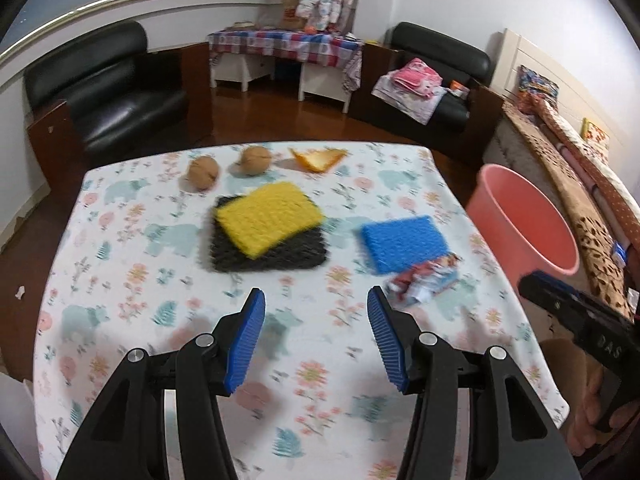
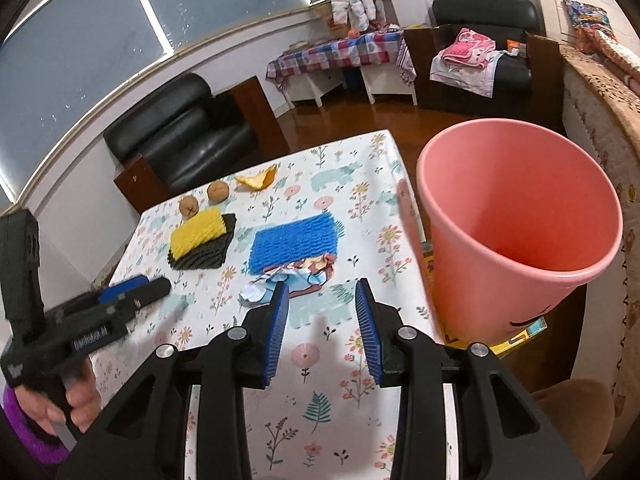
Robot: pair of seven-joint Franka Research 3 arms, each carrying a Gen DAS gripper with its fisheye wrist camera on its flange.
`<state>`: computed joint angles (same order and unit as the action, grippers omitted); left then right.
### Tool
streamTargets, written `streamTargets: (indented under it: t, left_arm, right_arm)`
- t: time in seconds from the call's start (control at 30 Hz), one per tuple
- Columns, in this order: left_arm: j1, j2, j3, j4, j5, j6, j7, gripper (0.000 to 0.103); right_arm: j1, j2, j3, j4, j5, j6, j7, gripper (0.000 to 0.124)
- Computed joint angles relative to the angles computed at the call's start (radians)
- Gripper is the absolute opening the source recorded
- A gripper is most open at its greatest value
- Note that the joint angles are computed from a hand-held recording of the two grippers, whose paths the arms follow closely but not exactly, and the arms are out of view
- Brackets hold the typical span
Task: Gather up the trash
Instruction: 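Move both open grippers back over the yellow and black foam nets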
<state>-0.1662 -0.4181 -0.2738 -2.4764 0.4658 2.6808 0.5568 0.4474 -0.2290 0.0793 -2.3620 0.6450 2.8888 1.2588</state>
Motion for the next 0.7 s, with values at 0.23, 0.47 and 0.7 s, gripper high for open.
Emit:
streamTargets:
  t: [0.23, 0.47, 0.7]
  left_arm:
    - [0.044, 0.044, 0.045, 0.037, 0.025, 0.031, 0.062, 0.053]
    - [0.093, 0.161, 0.047, 0.121, 0.070, 0.048, 0.088, 0.053]
    - [0.105, 0.220, 0.064, 0.135, 0.138, 0.074, 0.068, 0.053]
  right_arm:
    - [-0.003, 0.020, 0.007, 0.012, -0.014, -0.015, 0.004, 0.035]
    - [-0.001, 0.042, 0.007, 0.030, 0.001, -0.020, -0.008, 0.035]
    - [-0.021, 0.062, 0.027, 0.039, -0.064, -0.029, 0.045, 0.035]
